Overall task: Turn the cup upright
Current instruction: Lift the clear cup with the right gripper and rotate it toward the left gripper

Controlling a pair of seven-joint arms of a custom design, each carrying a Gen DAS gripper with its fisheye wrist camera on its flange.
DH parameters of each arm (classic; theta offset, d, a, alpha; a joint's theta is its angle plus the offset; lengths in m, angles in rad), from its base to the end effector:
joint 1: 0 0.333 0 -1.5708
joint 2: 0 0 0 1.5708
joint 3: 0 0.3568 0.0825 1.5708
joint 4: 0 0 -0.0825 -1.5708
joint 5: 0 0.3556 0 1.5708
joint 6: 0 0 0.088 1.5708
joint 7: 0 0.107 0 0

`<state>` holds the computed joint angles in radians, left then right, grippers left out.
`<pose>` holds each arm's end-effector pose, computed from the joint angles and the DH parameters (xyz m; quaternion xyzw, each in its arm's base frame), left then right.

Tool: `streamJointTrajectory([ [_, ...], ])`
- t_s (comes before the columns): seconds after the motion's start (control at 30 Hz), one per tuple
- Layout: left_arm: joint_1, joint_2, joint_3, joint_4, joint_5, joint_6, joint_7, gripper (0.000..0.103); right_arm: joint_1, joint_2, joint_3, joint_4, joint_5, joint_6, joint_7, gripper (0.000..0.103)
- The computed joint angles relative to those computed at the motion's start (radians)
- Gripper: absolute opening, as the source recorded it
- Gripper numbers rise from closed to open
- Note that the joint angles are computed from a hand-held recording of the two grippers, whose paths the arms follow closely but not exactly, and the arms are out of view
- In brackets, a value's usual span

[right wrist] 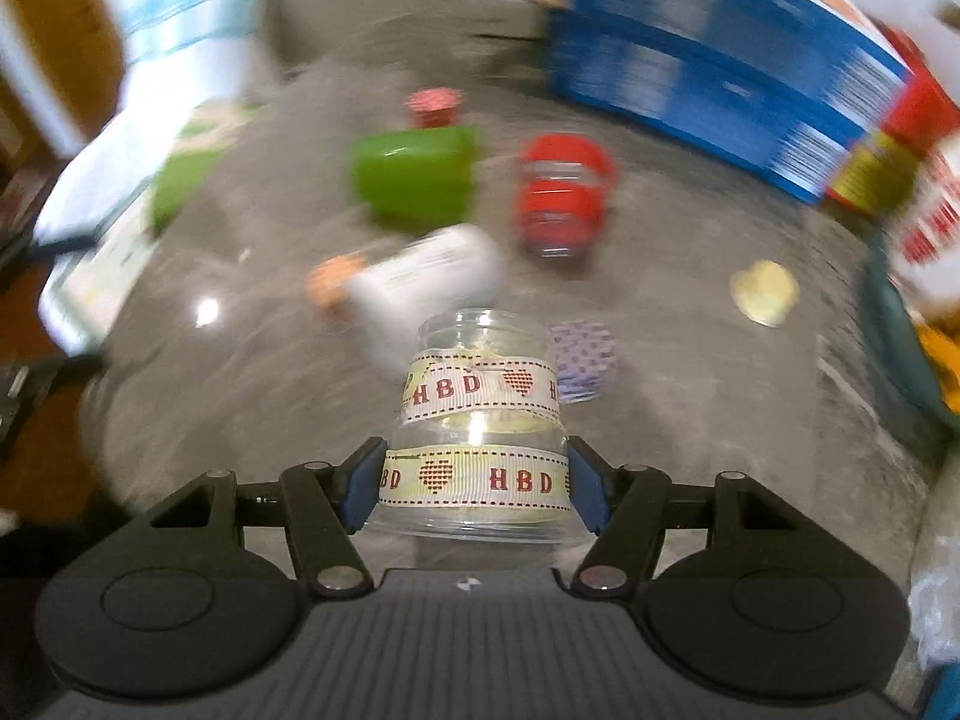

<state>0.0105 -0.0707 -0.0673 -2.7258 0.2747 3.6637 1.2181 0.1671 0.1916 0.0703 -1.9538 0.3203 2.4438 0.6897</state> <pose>0.4267 -0.0599 0.4339 -0.6149 0.6271 -0.4001 0.2621 0.5913 0.1408 0.4675 -0.9264 0.3231 -0.0746 0.1781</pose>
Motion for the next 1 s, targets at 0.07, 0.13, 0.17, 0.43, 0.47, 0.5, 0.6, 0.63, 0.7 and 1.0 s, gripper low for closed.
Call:
streamJointTrajectory([
  [0.07, 0.003, -0.026, 0.003, -0.036, -0.004, 0.024, 0.003, 0.103, 0.009, -0.036, 0.018, -0.045, 0.005, -0.005, -0.07, 0.064],
  [0.13, 0.003, -0.054, 0.007, -0.072, -0.011, 0.037, 0.004, 0.103, 0.016, -0.047, 0.029, -0.06, 0.027, -0.029, -0.149, 0.064],
  [0.17, 0.002, -0.065, 0.011, -0.085, -0.012, 0.04, 0.003, 0.103, 0.021, -0.051, 0.036, -0.071, 0.041, -0.032, -0.201, 0.064],
  [0.43, -0.003, -0.145, 0.042, -0.183, -0.026, 0.069, 0.008, 0.103, 0.072, -0.045, 0.065, -0.09, 0.067, -0.063, -0.543, 0.063],
  [0.47, -0.005, -0.149, 0.048, -0.19, -0.023, 0.072, 0.007, 0.103, 0.079, -0.034, 0.066, -0.078, 0.057, -0.079, -0.577, 0.062],
  [0.5, -0.006, -0.152, 0.05, -0.196, -0.023, 0.074, 0.007, 0.103, 0.086, -0.047, 0.066, -0.097, 0.041, -0.078, -0.604, 0.062],
  [0.6, -0.01, -0.16, 0.063, -0.212, -0.014, 0.081, -0.001, 0.103, 0.11, -0.042, 0.062, -0.11, -0.026, -0.057, -0.653, 0.061],
  [0.63, -0.012, -0.162, 0.064, -0.215, -0.012, 0.082, -0.004, 0.103, 0.116, -0.034, 0.062, -0.108, -0.049, -0.048, -0.677, 0.061],
  [0.7, -0.019, -0.161, 0.081, -0.219, 0.015, 0.085, -0.021, 0.103, 0.125, -0.028, 0.064, -0.113, -0.084, -0.032, -0.715, 0.06],
  [1.0, -0.015, -0.156, 0.069, -0.217, 0.031, 0.085, -0.033, 0.103, 0.15, 0.021, 0.07, -0.065, -0.207, -0.05, -0.782, 0.06],
])
